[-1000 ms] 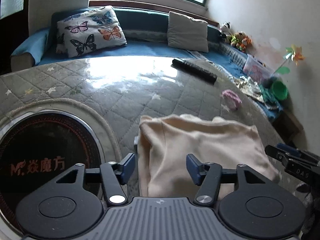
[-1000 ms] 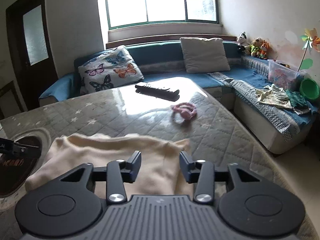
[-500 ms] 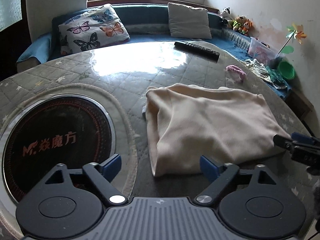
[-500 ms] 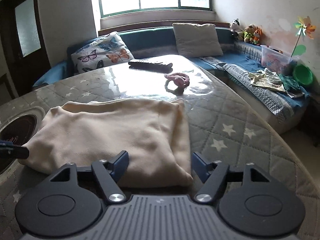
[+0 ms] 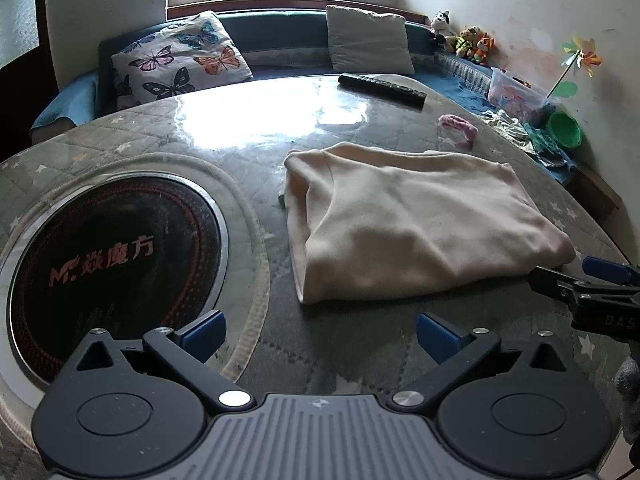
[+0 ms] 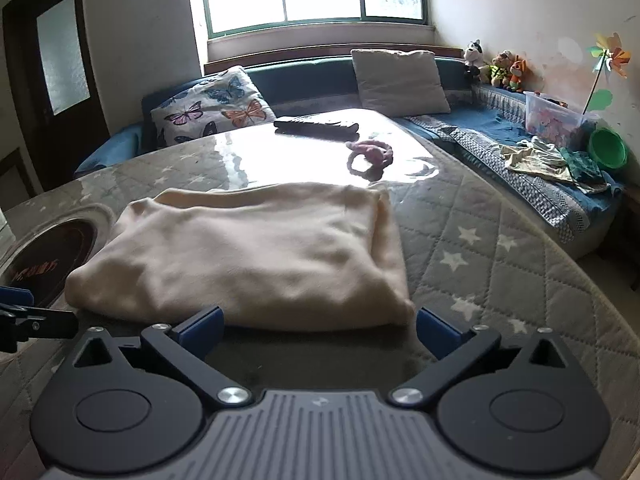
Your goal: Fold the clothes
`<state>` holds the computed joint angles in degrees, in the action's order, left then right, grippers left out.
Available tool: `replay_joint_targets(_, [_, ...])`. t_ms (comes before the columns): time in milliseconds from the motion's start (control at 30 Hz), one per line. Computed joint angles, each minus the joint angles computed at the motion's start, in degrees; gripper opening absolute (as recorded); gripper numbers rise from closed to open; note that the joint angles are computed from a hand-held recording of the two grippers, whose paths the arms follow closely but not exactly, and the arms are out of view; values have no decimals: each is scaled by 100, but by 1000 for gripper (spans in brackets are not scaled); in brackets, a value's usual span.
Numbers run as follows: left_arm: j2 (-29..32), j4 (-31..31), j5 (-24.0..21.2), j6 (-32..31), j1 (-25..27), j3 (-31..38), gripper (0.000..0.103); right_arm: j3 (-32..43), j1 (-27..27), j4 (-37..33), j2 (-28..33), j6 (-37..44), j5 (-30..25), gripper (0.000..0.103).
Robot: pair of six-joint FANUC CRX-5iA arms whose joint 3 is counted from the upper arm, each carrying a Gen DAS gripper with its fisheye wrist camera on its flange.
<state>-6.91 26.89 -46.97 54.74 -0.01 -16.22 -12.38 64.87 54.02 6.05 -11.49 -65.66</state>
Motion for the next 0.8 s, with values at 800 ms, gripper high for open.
replay_joint_targets(800, [-609,645,146,-757,357,-870,103,426,448,-226,393,11,-343,103])
